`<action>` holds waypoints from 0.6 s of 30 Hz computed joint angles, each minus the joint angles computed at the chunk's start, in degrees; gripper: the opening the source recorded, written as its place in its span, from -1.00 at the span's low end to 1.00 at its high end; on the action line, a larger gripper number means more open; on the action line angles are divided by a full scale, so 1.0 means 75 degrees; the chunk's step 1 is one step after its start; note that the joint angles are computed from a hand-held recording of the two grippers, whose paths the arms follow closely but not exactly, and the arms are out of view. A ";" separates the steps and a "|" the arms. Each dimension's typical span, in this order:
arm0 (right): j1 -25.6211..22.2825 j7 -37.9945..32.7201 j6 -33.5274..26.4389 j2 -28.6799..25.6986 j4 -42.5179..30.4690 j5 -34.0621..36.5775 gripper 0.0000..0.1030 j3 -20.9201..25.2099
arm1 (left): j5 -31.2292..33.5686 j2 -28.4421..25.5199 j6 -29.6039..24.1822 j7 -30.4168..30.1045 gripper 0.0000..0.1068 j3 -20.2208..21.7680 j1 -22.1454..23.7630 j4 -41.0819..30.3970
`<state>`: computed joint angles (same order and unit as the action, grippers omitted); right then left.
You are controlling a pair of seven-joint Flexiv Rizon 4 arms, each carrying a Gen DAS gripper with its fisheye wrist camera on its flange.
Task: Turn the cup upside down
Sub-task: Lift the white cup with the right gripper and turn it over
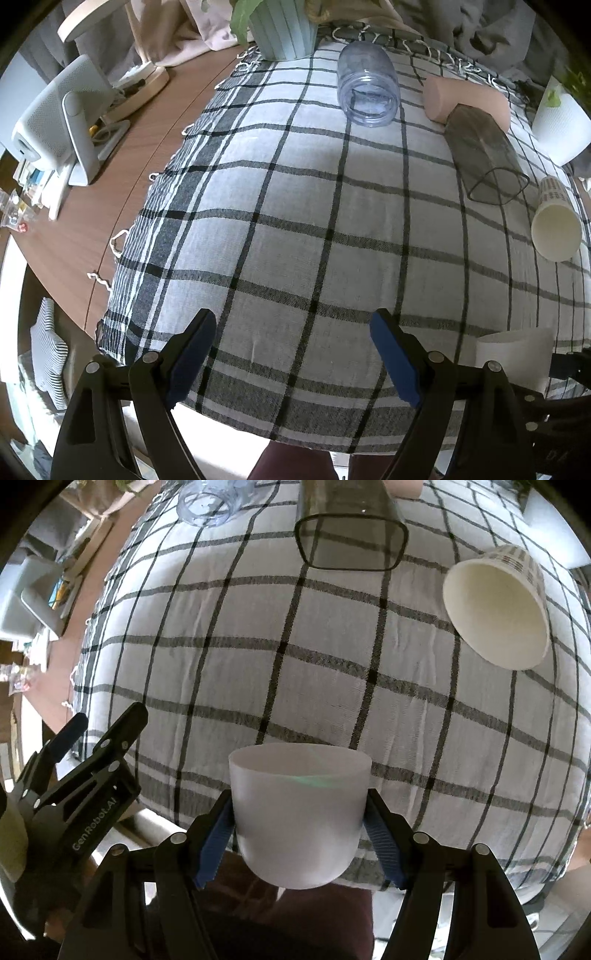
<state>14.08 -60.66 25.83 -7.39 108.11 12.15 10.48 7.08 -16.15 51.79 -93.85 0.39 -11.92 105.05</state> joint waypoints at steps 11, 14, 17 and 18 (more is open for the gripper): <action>0.0181 0.0642 0.0254 0.0368 0.0357 0.0080 0.47 0.0123 | -0.0138 0.0026 0.0167 0.0301 0.60 -0.0049 0.0040 0.0103; 0.0181 0.0749 0.0257 0.0454 0.0508 0.0129 0.31 0.0111 | -0.0193 0.0026 0.0196 0.0367 0.60 -0.0052 0.0055 0.0112; 0.0169 0.0812 0.0370 0.0533 0.0622 0.0097 0.30 0.0085 | -0.0245 0.0043 0.0275 0.0399 0.60 -0.0059 0.0061 0.0144; 0.0176 0.0861 0.0418 0.0564 0.0650 0.0013 0.30 0.0081 | -0.0251 0.0048 0.0289 0.0419 0.60 -0.0063 0.0058 0.0140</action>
<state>15.40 -54.21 28.97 -3.16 112.99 12.25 11.08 5.20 -15.79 53.95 -90.71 -0.08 -11.48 106.11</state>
